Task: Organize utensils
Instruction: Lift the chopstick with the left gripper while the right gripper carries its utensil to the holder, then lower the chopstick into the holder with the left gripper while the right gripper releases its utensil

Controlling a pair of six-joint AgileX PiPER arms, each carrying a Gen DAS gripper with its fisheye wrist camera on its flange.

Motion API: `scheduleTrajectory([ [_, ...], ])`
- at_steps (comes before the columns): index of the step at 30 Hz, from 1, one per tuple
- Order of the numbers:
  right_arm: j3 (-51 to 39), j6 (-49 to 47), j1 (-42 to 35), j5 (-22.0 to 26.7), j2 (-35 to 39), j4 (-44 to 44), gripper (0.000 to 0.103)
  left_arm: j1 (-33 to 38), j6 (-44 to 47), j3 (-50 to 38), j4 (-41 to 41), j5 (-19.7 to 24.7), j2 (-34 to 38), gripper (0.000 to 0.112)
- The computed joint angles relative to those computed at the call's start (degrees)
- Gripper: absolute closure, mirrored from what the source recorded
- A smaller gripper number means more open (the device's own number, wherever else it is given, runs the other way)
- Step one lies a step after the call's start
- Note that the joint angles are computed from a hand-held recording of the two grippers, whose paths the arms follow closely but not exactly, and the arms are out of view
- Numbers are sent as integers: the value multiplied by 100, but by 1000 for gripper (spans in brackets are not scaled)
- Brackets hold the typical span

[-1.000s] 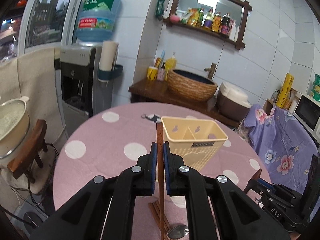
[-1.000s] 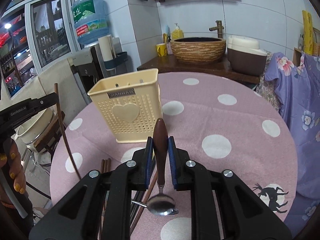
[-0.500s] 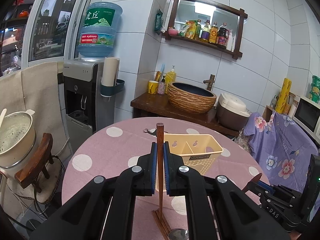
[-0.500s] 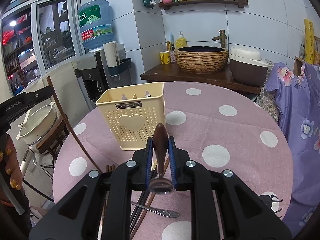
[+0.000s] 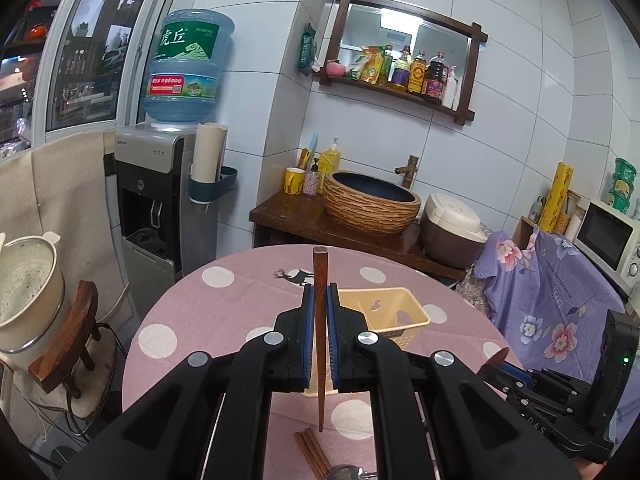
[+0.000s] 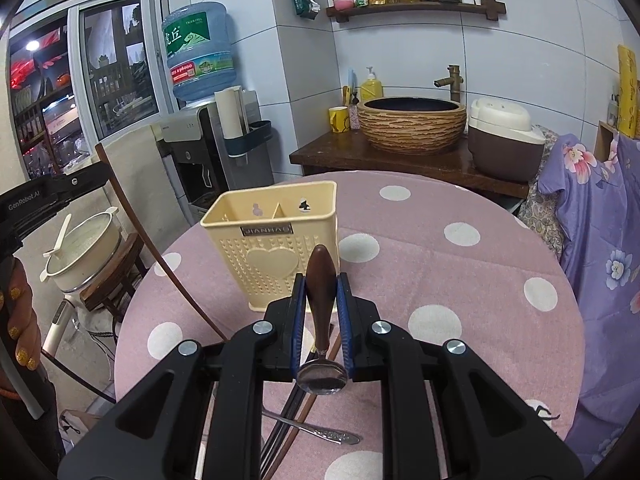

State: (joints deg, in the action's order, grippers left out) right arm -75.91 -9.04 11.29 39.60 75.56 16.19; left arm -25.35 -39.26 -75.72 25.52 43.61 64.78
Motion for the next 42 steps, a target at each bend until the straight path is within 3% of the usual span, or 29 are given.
scheduleTrajectory([
  [5,-1263,-142,-178,722,432,320,87,363,1040,-964,-1148,268,275,105],
  [9,-2727,150,-121,1244,978,171,87,683,1502,-2251,-1796,694,819,105],
  [15,-5045,975,130,1797,2162,-425,87,685,1090,-3881,-1228,1075,1785,105],
  [18,-5478,1208,318,1803,2554,-790,87,588,867,-3946,-889,1023,1999,105],
  [20,-5430,1335,376,1693,2701,-897,87,507,654,-3700,-584,894,2044,105],
  [24,-4625,1423,460,1070,2675,-1024,87,660,635,-3140,-670,636,2028,105],
  [31,-3707,1466,562,576,2649,-1086,87,726,574,-2222,-807,287,2108,105],
  [42,-3006,1476,614,190,2696,-1175,87,784,536,-1594,-944,85,2296,106],
])
